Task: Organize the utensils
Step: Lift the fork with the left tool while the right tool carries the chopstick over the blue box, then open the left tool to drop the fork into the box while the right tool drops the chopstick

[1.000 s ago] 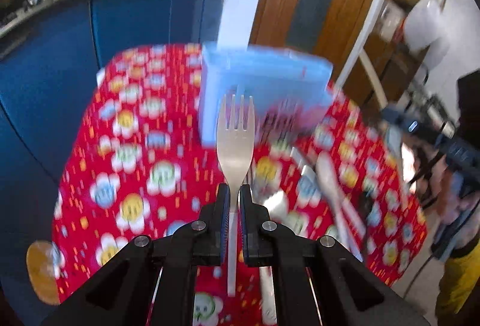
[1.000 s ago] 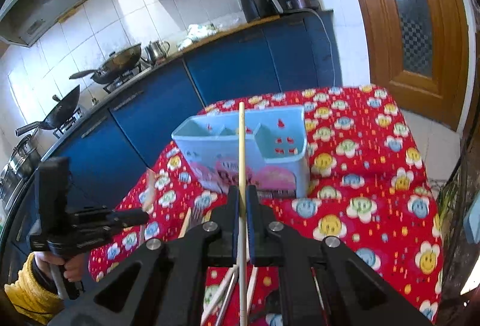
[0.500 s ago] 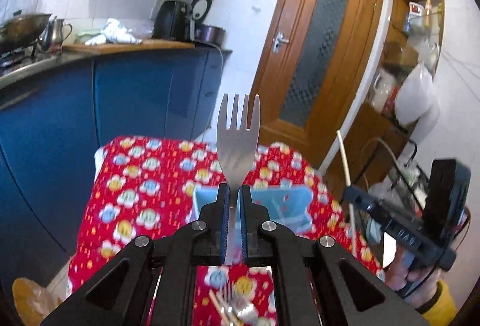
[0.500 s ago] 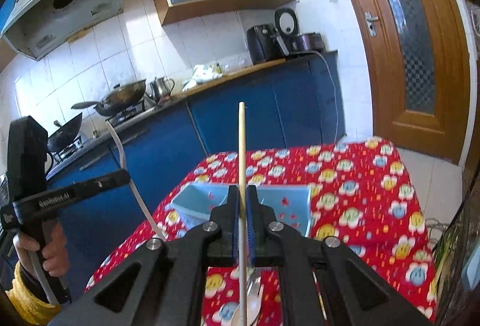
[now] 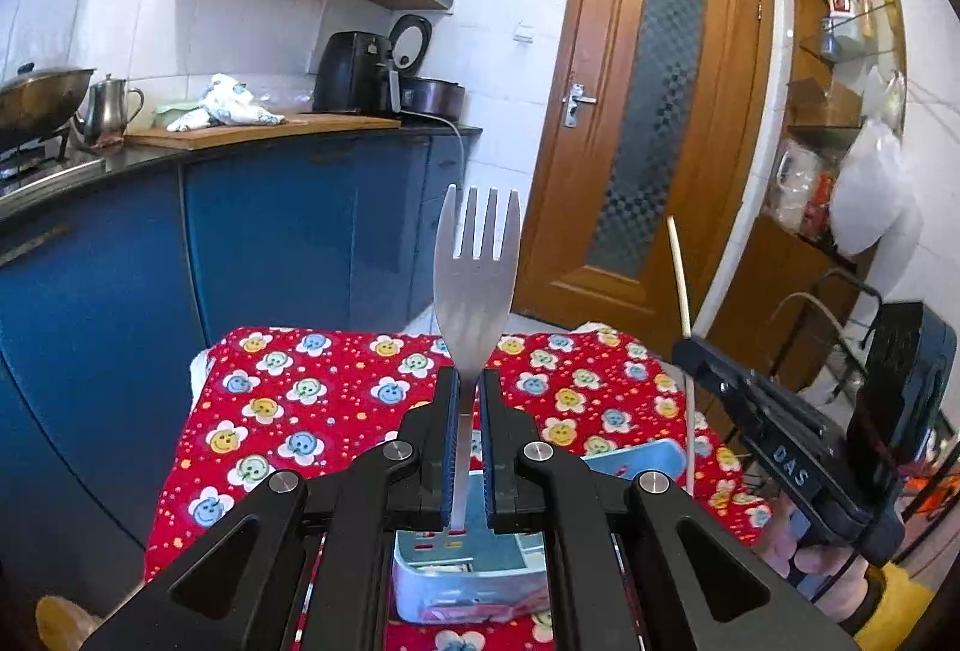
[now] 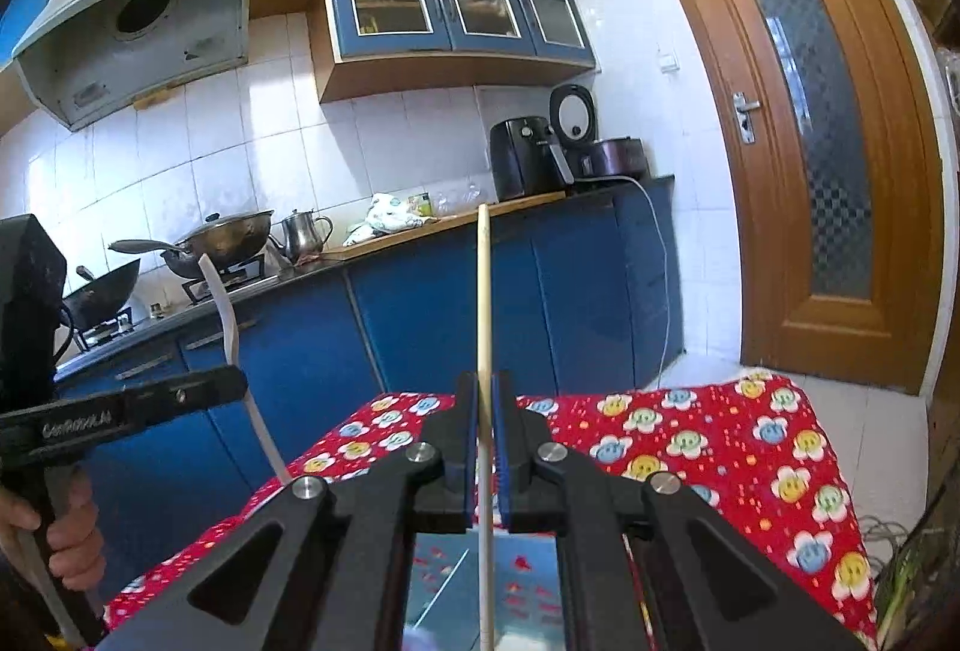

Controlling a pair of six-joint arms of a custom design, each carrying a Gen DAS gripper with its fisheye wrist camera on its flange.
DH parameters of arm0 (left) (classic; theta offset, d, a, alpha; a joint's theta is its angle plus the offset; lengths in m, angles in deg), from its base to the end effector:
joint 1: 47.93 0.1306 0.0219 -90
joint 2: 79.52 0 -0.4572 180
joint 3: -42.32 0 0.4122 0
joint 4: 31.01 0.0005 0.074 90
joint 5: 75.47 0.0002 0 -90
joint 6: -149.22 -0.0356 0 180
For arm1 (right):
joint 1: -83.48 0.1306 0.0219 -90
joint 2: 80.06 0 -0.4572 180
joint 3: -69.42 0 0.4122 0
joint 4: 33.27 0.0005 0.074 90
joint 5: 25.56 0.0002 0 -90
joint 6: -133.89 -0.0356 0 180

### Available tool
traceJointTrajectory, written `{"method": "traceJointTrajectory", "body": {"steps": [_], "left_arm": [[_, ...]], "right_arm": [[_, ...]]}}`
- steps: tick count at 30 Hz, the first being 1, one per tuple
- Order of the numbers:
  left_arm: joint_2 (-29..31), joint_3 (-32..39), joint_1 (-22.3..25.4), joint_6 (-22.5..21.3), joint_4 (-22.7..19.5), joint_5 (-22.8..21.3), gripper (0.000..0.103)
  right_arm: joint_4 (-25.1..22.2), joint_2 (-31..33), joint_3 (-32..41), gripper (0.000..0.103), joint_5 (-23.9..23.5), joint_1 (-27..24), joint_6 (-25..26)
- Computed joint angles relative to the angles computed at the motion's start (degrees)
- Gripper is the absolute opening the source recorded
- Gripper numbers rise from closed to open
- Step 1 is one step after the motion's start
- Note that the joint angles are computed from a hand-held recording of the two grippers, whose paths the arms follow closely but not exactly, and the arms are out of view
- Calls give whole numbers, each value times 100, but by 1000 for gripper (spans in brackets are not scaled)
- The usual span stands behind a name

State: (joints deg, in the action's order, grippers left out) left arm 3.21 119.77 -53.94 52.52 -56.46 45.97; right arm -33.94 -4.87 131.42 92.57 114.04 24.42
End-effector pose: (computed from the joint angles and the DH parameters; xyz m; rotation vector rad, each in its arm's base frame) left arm 0.4596 -0.0676 0.4927 0.5514 1.9948 -0.5682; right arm 0.3607 0.1929 0.4531 0.1731 1.7789 0.1827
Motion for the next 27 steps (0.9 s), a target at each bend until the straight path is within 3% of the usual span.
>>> {"method": "traceJointTrajectory", "body": {"steps": [3,7,12,20,27], "left_arm": [[66,-135,-47,-39,150,-162,6],[201,-220,-20,-102,96,-111,7],[333,-291,-48,-381,66,-71,7],[383,-419,-90,-717,190,142,7],[290,-470,-115,-786,103,91,7]], "right_arm": [[336,163,-34,6,-59,-92,140],[442,361,-29,6,-162,-156,84],[370,437,-84,6,54,-84,22],[-173,335,-205,7,626,62,-171],[-301,259,-264,7,691,78,-253]]}}
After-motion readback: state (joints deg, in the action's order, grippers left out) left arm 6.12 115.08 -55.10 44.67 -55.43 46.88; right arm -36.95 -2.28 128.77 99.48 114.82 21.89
